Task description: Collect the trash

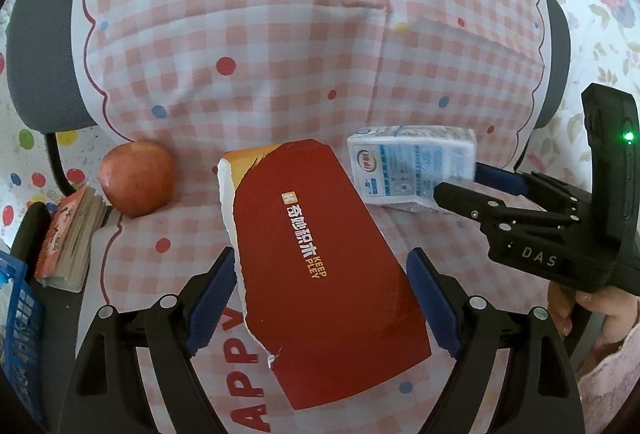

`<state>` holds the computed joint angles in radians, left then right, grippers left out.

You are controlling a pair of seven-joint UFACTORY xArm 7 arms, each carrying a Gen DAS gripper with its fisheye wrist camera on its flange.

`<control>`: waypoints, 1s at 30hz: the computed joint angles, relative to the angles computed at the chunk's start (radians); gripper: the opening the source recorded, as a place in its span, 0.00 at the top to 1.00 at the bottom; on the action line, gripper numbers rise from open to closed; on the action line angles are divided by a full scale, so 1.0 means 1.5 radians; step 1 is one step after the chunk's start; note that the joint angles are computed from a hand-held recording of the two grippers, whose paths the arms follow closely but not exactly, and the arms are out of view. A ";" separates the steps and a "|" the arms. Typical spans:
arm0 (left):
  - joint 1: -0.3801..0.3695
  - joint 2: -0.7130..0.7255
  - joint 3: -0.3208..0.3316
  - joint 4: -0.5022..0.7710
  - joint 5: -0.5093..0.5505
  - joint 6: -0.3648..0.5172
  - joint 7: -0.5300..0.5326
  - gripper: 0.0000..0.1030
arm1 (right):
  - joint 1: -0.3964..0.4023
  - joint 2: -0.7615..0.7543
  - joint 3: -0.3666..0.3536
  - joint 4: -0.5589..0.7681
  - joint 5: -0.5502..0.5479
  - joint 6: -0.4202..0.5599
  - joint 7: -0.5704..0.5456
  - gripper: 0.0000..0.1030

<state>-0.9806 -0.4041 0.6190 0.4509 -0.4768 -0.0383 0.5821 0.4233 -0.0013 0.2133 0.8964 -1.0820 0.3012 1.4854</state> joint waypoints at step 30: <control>-0.058 0.025 0.131 0.042 0.029 -0.008 0.016 0.18 | 0.044 0.203 -0.057 0.186 0.196 0.017 -0.204 0.24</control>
